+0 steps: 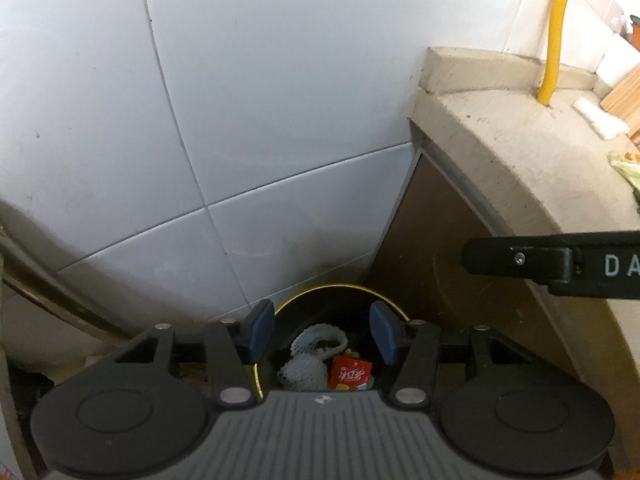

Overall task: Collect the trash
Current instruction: 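Open both tools over the black bin to drop the net and carton, then move both open tools back up toward the counter scraps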

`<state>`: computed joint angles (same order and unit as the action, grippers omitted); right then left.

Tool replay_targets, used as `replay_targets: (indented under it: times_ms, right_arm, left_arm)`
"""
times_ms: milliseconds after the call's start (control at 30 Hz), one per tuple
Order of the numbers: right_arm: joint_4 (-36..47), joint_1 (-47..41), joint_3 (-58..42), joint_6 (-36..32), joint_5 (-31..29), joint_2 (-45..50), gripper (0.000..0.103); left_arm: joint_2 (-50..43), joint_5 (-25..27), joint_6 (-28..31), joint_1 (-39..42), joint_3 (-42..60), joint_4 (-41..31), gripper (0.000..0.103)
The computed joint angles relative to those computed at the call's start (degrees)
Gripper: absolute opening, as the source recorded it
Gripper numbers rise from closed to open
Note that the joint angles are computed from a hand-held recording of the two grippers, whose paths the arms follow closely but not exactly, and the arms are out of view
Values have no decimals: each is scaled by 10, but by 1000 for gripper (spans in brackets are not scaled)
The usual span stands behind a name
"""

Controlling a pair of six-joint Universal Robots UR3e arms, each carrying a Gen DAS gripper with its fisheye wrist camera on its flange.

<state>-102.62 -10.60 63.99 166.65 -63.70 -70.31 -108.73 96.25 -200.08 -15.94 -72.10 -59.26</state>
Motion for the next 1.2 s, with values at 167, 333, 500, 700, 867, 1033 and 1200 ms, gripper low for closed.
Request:
replay_targets:
  times_ms: [167, 333, 500, 700, 867, 1033, 1200]
  right_arm:
    - [-14, -4, 29, 7, -6, -36, 56]
    - [-46, 5, 67, 15, -25, -81, 63]
    - [-79, 2, 98, 18, -47, -131, 70]
    - [-105, -14, 139, 22, -72, -191, 79]
    - [-131, -23, 177, 34, -104, -235, 84]
    - [-169, -29, 225, 42, -153, -286, 86]
    - [-168, -62, 261, 38, -173, -341, 87]
  left_arm:
    - [8, -4, -1, 0, -11, 14, 47]
    - [23, -5, -1, -4, -30, 38, 48]
    - [40, -5, 0, -11, -54, 82, 59]
    - [55, -6, 12, -23, -78, 133, 64]
    - [53, 4, 35, -44, -79, 159, 69]
    - [51, 8, 56, -60, -82, 179, 71]
    - [51, 0, 80, -72, -81, 186, 72]
